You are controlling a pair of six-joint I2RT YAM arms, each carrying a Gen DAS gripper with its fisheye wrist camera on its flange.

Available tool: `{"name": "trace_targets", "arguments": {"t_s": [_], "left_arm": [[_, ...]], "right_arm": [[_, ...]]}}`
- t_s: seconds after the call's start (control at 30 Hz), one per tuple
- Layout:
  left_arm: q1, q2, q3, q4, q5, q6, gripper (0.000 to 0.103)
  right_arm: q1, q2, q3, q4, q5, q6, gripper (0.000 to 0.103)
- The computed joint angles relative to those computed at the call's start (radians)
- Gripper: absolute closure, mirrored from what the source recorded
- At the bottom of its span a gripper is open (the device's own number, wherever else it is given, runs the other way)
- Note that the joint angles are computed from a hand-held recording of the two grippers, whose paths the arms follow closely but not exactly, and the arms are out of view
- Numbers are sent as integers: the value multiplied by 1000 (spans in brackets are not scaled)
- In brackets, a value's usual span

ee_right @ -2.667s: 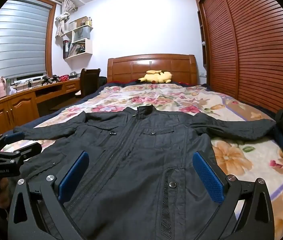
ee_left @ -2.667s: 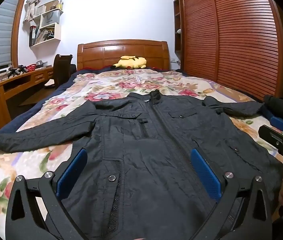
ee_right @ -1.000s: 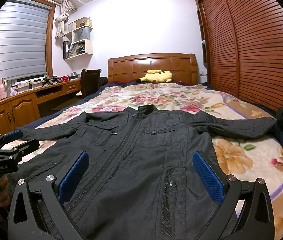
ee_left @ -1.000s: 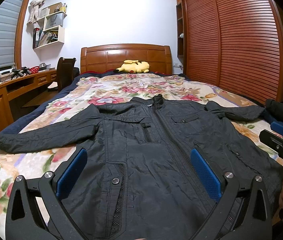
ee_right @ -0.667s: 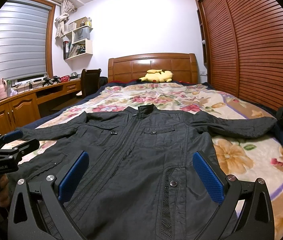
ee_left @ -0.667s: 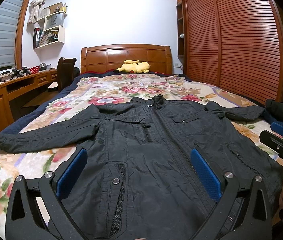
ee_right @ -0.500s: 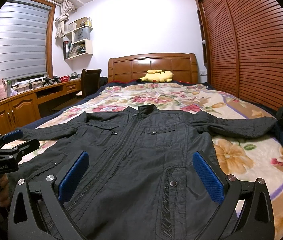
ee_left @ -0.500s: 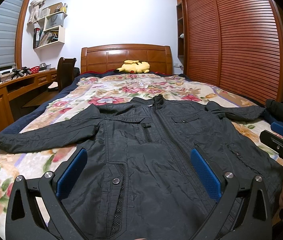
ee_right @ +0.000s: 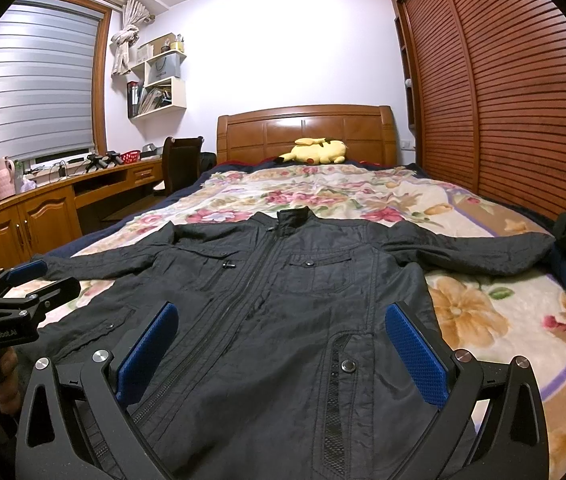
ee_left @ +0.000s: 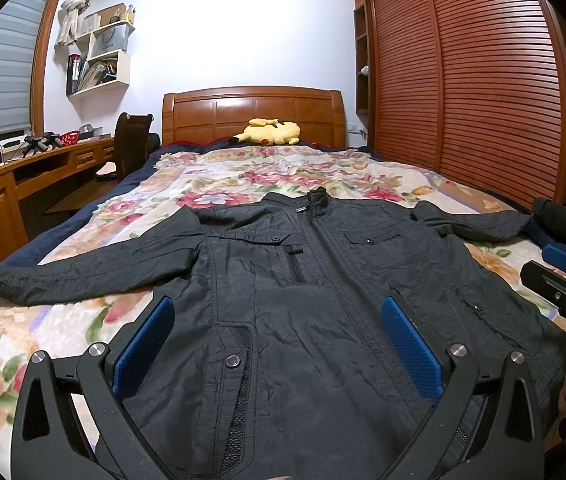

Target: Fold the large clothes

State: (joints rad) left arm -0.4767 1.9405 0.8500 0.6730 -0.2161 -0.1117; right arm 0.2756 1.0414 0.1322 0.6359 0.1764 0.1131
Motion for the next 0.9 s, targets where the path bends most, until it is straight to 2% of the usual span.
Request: {"name": "trace_targets", "arguments": {"t_s": [0.27, 0.43, 0.73, 0.9], "left_arm": [[31, 0, -7, -24, 41, -5, 0], [40, -29, -36, -29, 34, 7, 0], [118, -89, -74, -51, 66, 29, 0], [169, -99, -72, -73, 67, 71, 0]], "right_arm": [[37, 11, 13, -17, 1, 10, 0], [77, 24, 35, -34, 8, 9, 0], [80, 44, 83, -66, -33, -24, 0], [57, 72, 95, -23, -83, -30, 0]]}}
